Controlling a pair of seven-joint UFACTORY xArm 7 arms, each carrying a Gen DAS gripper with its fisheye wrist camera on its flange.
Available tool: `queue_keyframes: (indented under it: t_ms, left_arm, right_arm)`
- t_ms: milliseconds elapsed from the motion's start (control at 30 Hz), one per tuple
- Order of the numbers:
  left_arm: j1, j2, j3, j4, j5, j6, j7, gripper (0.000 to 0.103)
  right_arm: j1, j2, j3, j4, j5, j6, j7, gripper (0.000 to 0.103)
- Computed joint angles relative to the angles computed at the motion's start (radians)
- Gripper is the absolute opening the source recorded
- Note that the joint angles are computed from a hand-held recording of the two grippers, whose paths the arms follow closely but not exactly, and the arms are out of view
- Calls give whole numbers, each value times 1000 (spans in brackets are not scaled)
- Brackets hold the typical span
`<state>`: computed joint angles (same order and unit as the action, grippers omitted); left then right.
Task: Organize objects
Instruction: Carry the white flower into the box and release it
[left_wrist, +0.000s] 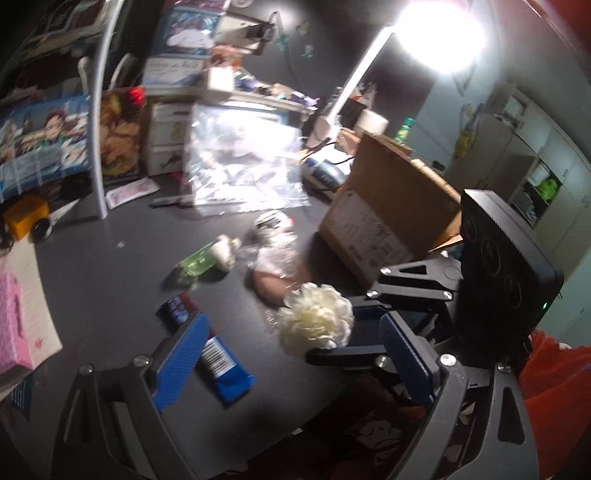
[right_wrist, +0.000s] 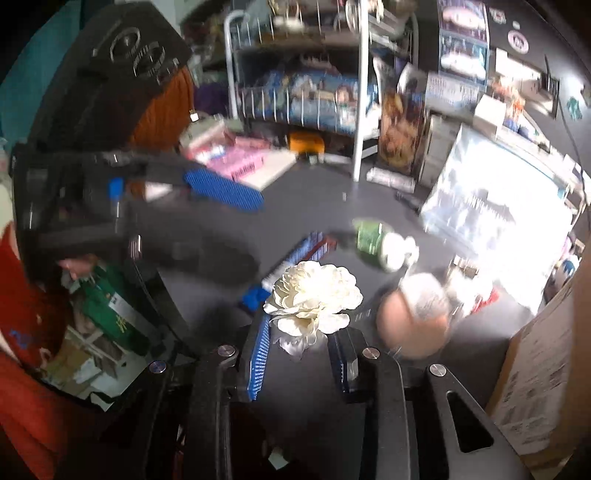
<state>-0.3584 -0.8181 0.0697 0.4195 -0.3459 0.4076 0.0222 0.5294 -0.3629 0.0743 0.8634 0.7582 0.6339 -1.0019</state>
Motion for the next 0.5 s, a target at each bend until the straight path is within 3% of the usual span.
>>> queue_keyframes:
  t_ms: [167,300,400,500]
  left_arm:
    - [-57,49,14,117,-16,18,41,70]
    - [-54,126,-11,233,-4,36,64,57]
    - [-52,211,-30,338,5,47,88,41]
    - [-55,304,-44,441,-2,61,116,38]
  right_arm:
    - [-4,-33,-29,67,13,43,-32,25]
    - [-31,-50,-46,116,4,71,-34,25]
    - [-61,-57,-56,147,-29,76,-13,25]
    - [-98,-43,-83,194,-55,114,17,25]
